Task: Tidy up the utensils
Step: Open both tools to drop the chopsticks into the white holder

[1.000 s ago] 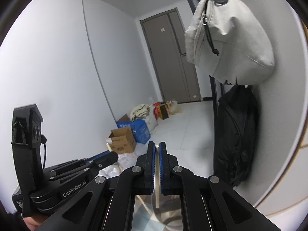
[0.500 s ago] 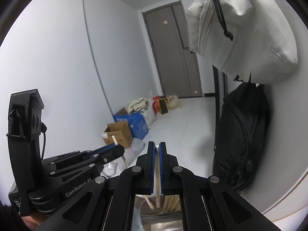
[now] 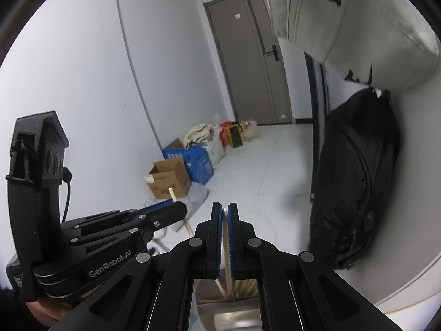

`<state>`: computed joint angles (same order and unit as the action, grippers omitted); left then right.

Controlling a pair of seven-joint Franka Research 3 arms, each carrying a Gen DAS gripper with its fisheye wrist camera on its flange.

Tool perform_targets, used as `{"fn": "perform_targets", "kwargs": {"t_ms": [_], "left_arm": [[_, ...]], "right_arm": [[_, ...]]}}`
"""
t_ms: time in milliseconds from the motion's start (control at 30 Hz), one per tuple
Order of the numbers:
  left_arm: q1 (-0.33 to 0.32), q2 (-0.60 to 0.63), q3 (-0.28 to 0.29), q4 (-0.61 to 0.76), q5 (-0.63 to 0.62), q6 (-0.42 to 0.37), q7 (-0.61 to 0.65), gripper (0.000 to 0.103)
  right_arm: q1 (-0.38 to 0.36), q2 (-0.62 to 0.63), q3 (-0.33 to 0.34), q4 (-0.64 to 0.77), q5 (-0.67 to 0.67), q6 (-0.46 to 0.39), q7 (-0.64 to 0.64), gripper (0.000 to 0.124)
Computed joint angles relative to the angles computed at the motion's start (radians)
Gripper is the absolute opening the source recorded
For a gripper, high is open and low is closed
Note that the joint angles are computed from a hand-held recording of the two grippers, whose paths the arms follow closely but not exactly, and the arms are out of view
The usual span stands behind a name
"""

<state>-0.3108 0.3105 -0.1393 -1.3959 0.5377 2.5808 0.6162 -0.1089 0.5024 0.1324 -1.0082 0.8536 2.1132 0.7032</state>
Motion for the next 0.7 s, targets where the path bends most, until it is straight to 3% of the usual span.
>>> {"fn": "perform_targets", "kwargs": {"t_ms": [167, 333, 567, 600, 667, 700], "left_arm": [[0.033, -0.008, -0.026, -0.049, -0.083, 0.068, 0.059, 0.001], [0.047, 0.011, -0.046, -0.035, -0.147, 0.068, 0.161, 0.001], [0.073, 0.047, -0.094, -0.003, -0.299, 0.007, 0.363, 0.002], [0.074, 0.044, -0.094, -0.006, -0.319, -0.001, 0.37, 0.004], [0.092, 0.044, -0.11, 0.0, -0.395, -0.025, 0.406, 0.005], [0.089, 0.039, -0.103, -0.003, -0.404, -0.025, 0.398, 0.005]], "right_arm": [[-0.008, 0.024, 0.001, 0.011, 0.002, -0.027, -0.001, 0.003], [-0.011, 0.079, 0.006, 0.072, -0.019, -0.077, 0.043, 0.004], [-0.012, 0.122, 0.012, 0.117, -0.064, -0.133, 0.066, 0.004], [-0.015, 0.148, 0.016, 0.158, -0.069, -0.17, 0.079, 0.006], [-0.026, 0.151, 0.02, 0.155, -0.063, -0.166, 0.1, 0.007], [-0.039, 0.15, 0.026, 0.151, -0.048, -0.169, 0.107, 0.017]]}}
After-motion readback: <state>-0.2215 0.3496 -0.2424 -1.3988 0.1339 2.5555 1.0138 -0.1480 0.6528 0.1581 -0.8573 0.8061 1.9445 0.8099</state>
